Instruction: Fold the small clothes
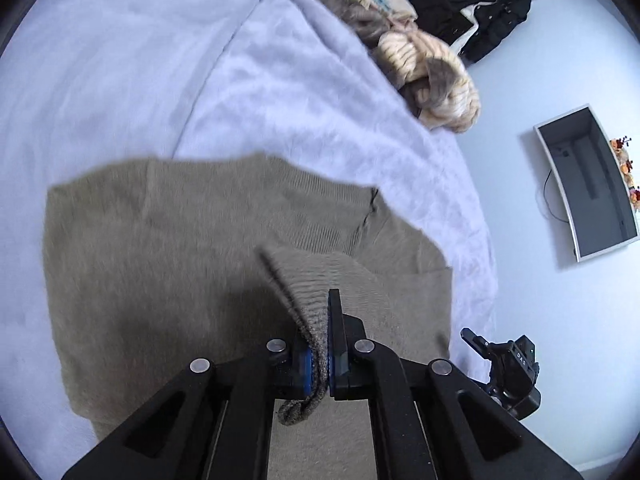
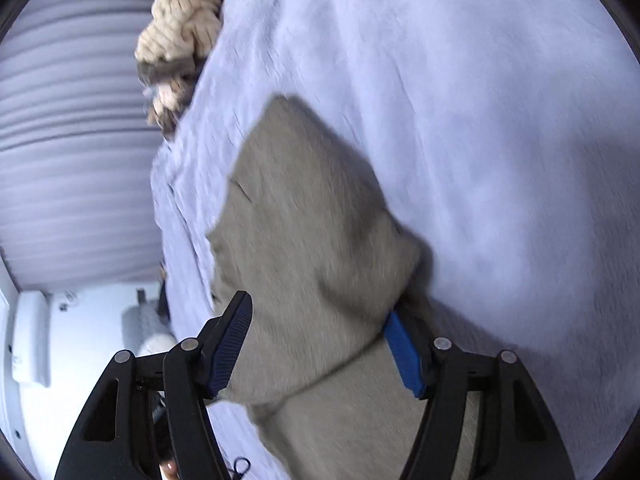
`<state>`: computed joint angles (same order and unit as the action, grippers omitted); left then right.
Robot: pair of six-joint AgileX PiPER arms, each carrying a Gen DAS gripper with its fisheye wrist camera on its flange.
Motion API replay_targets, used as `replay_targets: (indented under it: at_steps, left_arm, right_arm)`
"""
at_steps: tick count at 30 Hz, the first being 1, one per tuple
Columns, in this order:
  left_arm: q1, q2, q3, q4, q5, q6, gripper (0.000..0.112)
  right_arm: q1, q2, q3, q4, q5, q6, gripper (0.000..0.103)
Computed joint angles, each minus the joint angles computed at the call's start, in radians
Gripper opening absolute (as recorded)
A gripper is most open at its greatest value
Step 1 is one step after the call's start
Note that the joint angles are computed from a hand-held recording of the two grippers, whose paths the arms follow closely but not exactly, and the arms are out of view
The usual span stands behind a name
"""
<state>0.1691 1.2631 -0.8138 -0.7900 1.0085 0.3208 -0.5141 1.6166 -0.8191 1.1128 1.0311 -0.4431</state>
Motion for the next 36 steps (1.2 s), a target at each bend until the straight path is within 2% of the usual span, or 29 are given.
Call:
replay_targets:
  at_steps: [1,2,3,5,8,11,13,14,16,17,19,23,24,25,26,27,30,32,34,36]
  left_arm:
    - [0.01,0.004,-0.009,0.014,0.001,-0.005,0.005]
    - [0.017,0.011,-0.01,0.03,-0.001,-0.01,0.005]
    - [0.025,0.021,-0.002,0.044,0.0,-0.009,0.005]
    - [0.026,0.051,0.038,0.076,-0.015,-0.001,0.005]
    - [-0.014,0.106,0.124,0.127,-0.068,-0.003,0.005]
    - [-0.01,0.078,0.178,0.097,-0.108,0.017,0.005]
    - [-0.007,0.082,0.173,0.101,-0.108,0.005,0.005]
    - [-0.009,0.086,0.166,0.108,-0.105,0.001,0.005]
    - [-0.029,0.086,0.155,0.136,-0.108,-0.01,0.005]
    - [-0.043,0.083,0.15,0.149,-0.111,-0.02,0.005]
    - [-0.058,0.075,0.148,0.169,-0.117,-0.032,0.005]
    - [-0.063,0.07,0.144,0.184,-0.114,-0.057,0.005]
    - [-0.072,0.065,0.14,0.19,-0.114,-0.074,0.005]
    - [-0.081,0.053,0.133,0.197,-0.109,-0.091,0.005]
    - [-0.091,0.039,0.127,0.198,-0.106,-0.099,0.005]
    - [-0.097,0.024,0.122,0.193,-0.102,-0.094,0.005]
    - [-0.168,-0.014,0.109,0.262,-0.133,-0.143,0.005]
    - [-0.226,0.001,0.118,0.359,-0.178,-0.224,0.005]
    - [-0.211,0.02,0.149,0.357,-0.197,-0.224,0.005]
    - [-0.156,-0.002,0.174,0.311,-0.177,-0.183,0.005]
  right_arm:
    - [-0.013,0.002,-0.015,0.005,0.002,-0.007,0.035]
    - [0.007,0.003,-0.03,0.004,-0.013,0.005,0.019]
    - [0.009,0.006,-0.053,-0.031,-0.019,0.026,0.011]
    - [0.037,0.006,-0.078,-0.098,-0.043,0.045,0.011]
    - [0.048,0.005,-0.099,-0.303,-0.075,0.071,0.007]
    - [0.0,0.005,-0.079,-0.31,-0.032,0.037,0.006]
    - [-0.004,-0.035,-0.11,-0.373,0.015,0.064,0.025]
    - [-0.009,-0.052,-0.127,-0.373,0.041,0.037,0.028]
    - [0.006,-0.066,-0.189,-0.386,0.059,0.016,0.062]
    - [0.02,-0.062,-0.219,-0.399,0.051,0.019,0.067]
    - [0.047,-0.003,-0.301,-0.419,0.039,0.039,0.068]
    - [0.089,0.219,-0.441,-0.401,0.054,0.116,0.068]
    - [0.112,0.263,-0.465,-0.434,0.051,0.166,0.063]
    - [0.131,0.271,-0.473,-0.46,0.044,0.185,0.036]
    - [0.145,0.271,-0.485,-0.482,0.054,0.182,0.018]
    - [0.167,0.256,-0.498,-0.516,0.06,0.181,0.01]
    - [0.24,0.17,-0.505,-0.677,0.011,0.162,0.009]
    - [0.292,0.183,-0.533,-0.807,-0.01,0.189,0.009]
    - [0.318,0.208,-0.531,-0.925,-0.048,0.244,0.005]
    - [0.29,0.227,-0.506,-0.929,-0.067,0.245,0.0]
